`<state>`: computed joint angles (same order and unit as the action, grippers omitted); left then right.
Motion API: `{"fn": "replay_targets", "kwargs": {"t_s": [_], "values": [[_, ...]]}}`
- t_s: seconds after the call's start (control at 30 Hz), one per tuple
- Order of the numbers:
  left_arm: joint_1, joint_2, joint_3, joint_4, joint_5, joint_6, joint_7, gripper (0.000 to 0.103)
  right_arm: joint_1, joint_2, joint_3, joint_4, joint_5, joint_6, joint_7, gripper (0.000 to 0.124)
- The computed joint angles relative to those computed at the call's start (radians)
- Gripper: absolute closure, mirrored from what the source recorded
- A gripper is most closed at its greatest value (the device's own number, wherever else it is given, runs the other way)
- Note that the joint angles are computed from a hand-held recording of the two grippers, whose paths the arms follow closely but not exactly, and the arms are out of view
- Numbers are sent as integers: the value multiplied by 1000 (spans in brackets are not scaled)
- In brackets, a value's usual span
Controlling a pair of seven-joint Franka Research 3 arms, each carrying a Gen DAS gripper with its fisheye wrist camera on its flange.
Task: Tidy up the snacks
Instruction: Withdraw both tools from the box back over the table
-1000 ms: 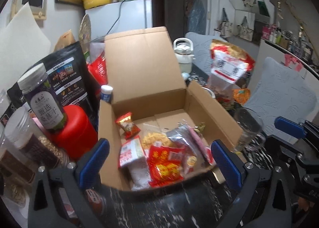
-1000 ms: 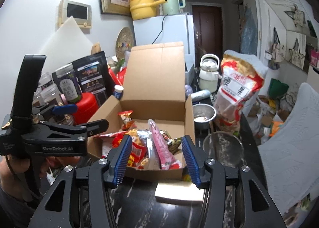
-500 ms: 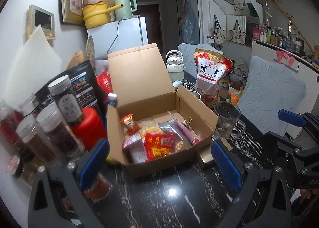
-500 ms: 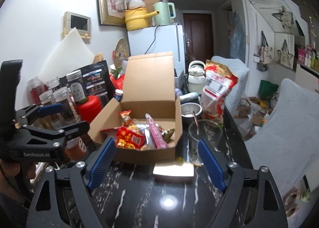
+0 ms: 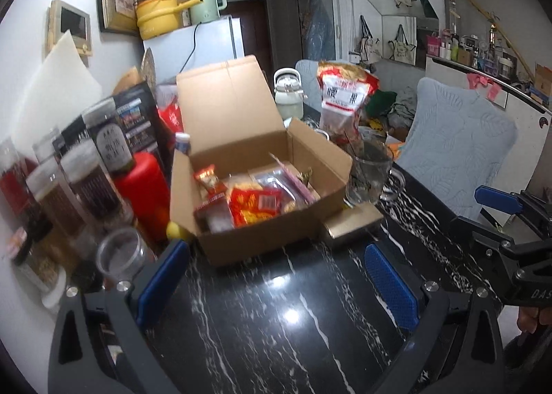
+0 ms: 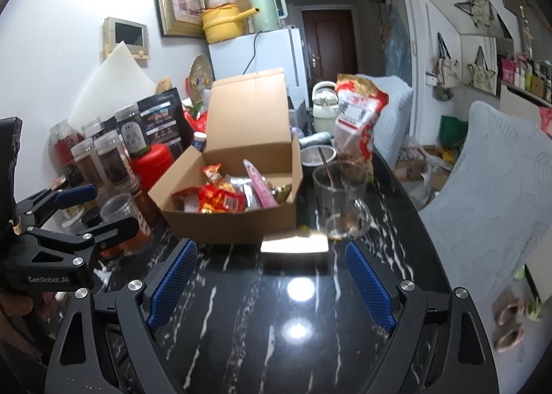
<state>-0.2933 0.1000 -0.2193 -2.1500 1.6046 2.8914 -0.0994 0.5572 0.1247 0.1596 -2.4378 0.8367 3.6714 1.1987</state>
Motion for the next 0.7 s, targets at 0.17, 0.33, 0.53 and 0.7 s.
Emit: {"fn": "replay_targets", "kwargs": {"t_s": [0.17,0.33,0.53,0.7], "values": [[-10,33,-2,-1,-34,8,0,0,-22,17,-6,-17,-63,-25,41,35],[-27,78,3,19,-65,5,-6,0,-67,51,-19,-17,-200,-56,97,35],[-50,153,25,64,-166,22,46,0,-181,126,-8,43,-456,-155,160,35],[-78,216,55,123,-257,28,106,0,-350,203,79,137,-703,-250,194,35]]}}
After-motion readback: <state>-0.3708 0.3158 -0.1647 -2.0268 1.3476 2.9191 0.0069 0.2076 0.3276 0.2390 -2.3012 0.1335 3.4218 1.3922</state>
